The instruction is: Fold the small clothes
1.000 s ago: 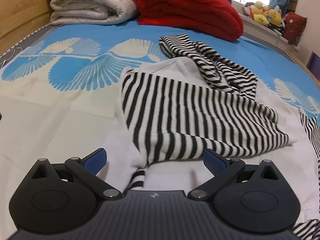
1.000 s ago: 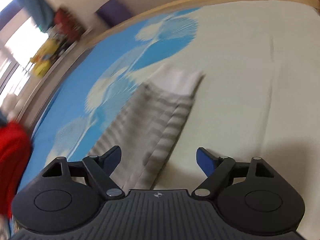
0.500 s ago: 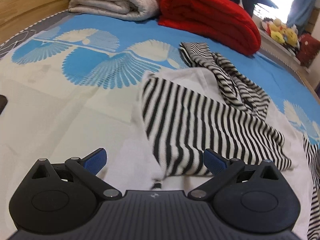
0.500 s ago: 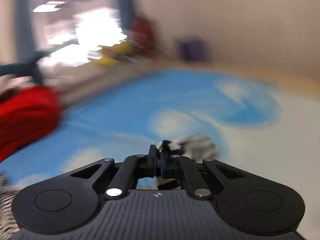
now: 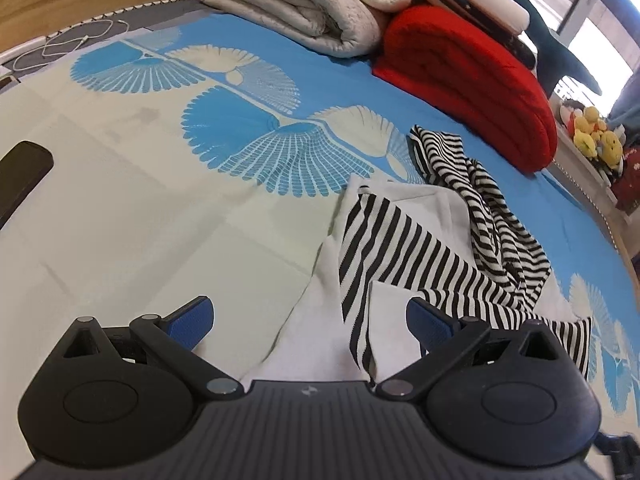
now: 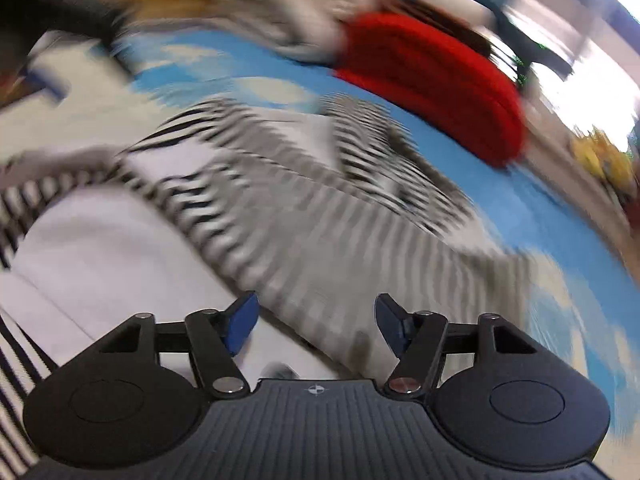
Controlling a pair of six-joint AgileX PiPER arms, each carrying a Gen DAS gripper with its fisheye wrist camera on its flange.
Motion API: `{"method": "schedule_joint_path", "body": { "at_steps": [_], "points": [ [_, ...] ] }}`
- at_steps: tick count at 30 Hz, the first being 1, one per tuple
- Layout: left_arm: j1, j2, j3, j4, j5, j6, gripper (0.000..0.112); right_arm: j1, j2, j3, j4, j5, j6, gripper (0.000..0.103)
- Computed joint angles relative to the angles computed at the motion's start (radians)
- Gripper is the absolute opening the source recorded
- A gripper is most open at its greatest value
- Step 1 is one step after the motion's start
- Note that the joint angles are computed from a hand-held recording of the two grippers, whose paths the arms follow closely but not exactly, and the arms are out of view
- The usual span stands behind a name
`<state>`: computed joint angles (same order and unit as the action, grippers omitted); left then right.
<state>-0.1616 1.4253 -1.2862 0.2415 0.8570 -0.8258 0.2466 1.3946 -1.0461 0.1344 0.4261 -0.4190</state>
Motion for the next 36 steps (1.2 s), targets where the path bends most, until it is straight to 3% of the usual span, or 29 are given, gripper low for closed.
{"method": "schedule_joint_path", "body": {
  "at_steps": [3,6,9,12,15,19,21,24,25,26,31,33,34,36],
  "points": [
    [-0.016,0.008,0.001,-0.002,0.005,0.008,0.103,-0.124,-0.099,0.037,0.1,0.03,0.057,0.081],
    [-0.034,0.011,0.009,-0.014,0.001,0.005,0.103,-0.19,-0.123,0.105,0.046,-0.09,0.218,0.082],
    [-0.047,0.0,0.022,-0.024,-0.027,0.021,0.103,-0.287,-0.022,0.024,0.193,-0.079,0.116,0.079],
    [-0.053,0.035,-0.023,-0.012,-0.035,0.089,0.103,-0.394,0.125,-0.17,0.406,0.005,-0.026,0.077],
    [-0.055,0.131,-0.13,0.013,0.004,0.145,0.103,-0.414,0.297,-0.382,0.412,0.03,0.019,0.076],
    [-0.038,0.207,-0.174,-0.021,-0.027,0.198,0.103,-0.364,0.558,-0.73,0.21,0.164,0.274,0.067],
    [-0.036,0.238,-0.193,-0.036,-0.009,0.228,0.103,-0.342,0.651,-0.884,0.129,0.268,0.397,0.066],
    [-0.042,0.251,-0.187,-0.008,-0.013,0.234,0.103,-0.324,0.777,-1.082,0.123,0.452,0.474,0.068],
    [-0.043,0.255,-0.186,-0.005,-0.014,0.233,0.103,-0.316,0.793,-1.101,0.118,0.465,0.481,0.053],
    [-0.043,0.259,-0.188,-0.005,-0.012,0.233,0.103,-0.308,0.804,-1.103,0.103,0.452,0.481,0.003],
    [-0.04,0.26,-0.183,-0.002,-0.017,0.223,0.103,-0.303,0.867,-1.171,-0.062,0.38,0.661,0.002],
    [-0.039,0.261,-0.185,-0.006,-0.019,0.217,0.103,-0.322,0.887,-1.187,0.009,0.406,0.603,0.003],
    [-0.039,0.261,-0.184,-0.01,-0.023,0.217,0.103,-0.34,0.904,-1.208,0.085,0.449,0.556,0.007],
    [-0.04,0.258,-0.18,-0.019,-0.031,0.227,0.103,-0.366,0.872,-1.148,0.165,0.439,0.538,0.019]
  ]
}}
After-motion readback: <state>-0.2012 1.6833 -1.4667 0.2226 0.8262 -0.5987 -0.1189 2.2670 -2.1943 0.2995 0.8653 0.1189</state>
